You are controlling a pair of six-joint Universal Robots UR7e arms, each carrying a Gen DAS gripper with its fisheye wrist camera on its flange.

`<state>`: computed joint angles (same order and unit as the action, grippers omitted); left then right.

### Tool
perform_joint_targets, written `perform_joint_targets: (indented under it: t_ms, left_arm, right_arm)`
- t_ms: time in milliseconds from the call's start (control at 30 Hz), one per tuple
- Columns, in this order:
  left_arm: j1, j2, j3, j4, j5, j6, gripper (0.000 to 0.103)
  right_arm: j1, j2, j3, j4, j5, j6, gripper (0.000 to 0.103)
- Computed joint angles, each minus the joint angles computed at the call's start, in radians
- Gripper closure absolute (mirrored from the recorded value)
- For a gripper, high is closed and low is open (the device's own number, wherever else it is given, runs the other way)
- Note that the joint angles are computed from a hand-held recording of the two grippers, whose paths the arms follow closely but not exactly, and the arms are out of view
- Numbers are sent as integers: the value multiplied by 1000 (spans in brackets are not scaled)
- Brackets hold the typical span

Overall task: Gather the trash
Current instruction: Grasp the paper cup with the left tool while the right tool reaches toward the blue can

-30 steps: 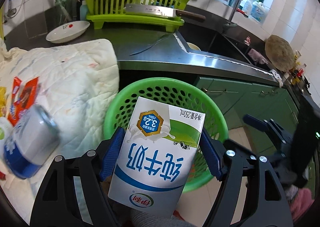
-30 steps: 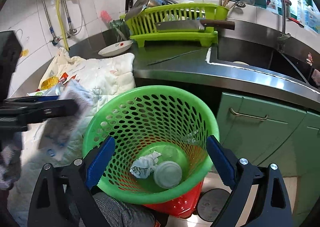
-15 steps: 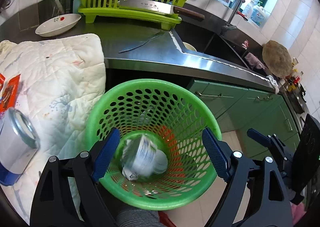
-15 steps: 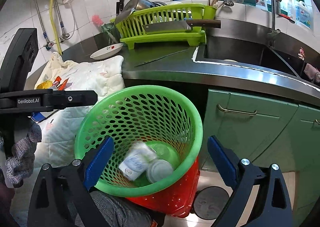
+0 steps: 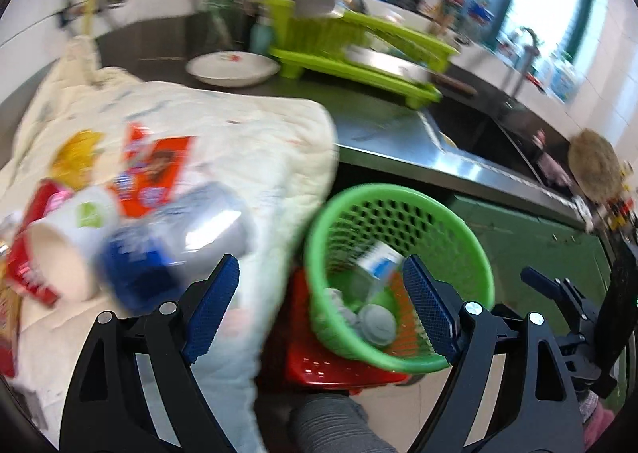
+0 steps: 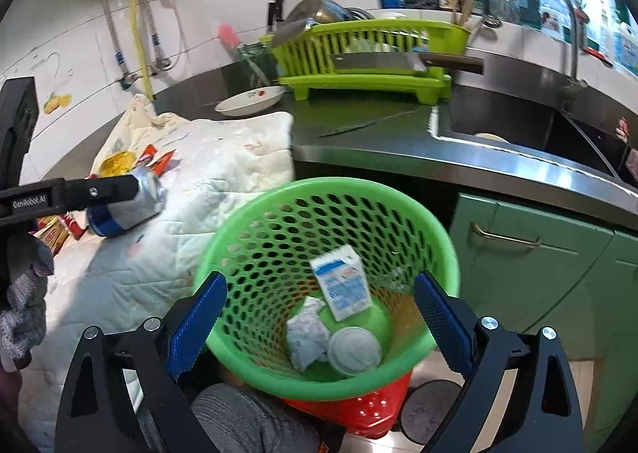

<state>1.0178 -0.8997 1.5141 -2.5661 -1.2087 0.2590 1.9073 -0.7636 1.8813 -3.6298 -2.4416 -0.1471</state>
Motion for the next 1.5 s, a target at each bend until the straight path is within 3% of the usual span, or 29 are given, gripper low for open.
perform_joint_targets:
  t_ms: [300, 633, 800, 933, 1000, 1067, 1133, 1500]
  left_arm:
    - [52, -58, 0, -136, 101, -60, 24]
    - [119, 8, -136, -59, 88, -175, 31]
    - [133, 45, -186, -31, 78, -192, 41]
    - [143, 67, -218, -15, 61, -198, 57]
    - [145, 78, -233, -5, 57, -202, 60]
    - [150, 85, -246, 5, 45, -205, 79]
    - [152, 88, -251, 14, 36, -210, 90]
    - [133, 50, -201, -46, 33, -160, 102]
  right_arm:
    - [23, 54, -69, 60, 45, -9, 12]
    - [32, 88, -119, 126, 85, -21, 12]
    - [31, 96, -137, 152, 93, -37, 12]
    - [25, 94, -145, 173, 111, -35, 12]
    - [23, 96, -151, 179, 112, -40, 12]
    - [20, 98, -156, 188, 118, -41, 12]
    - [20, 102, -164, 197, 118, -47, 12]
    - [19, 118, -234, 294, 156, -161, 12]
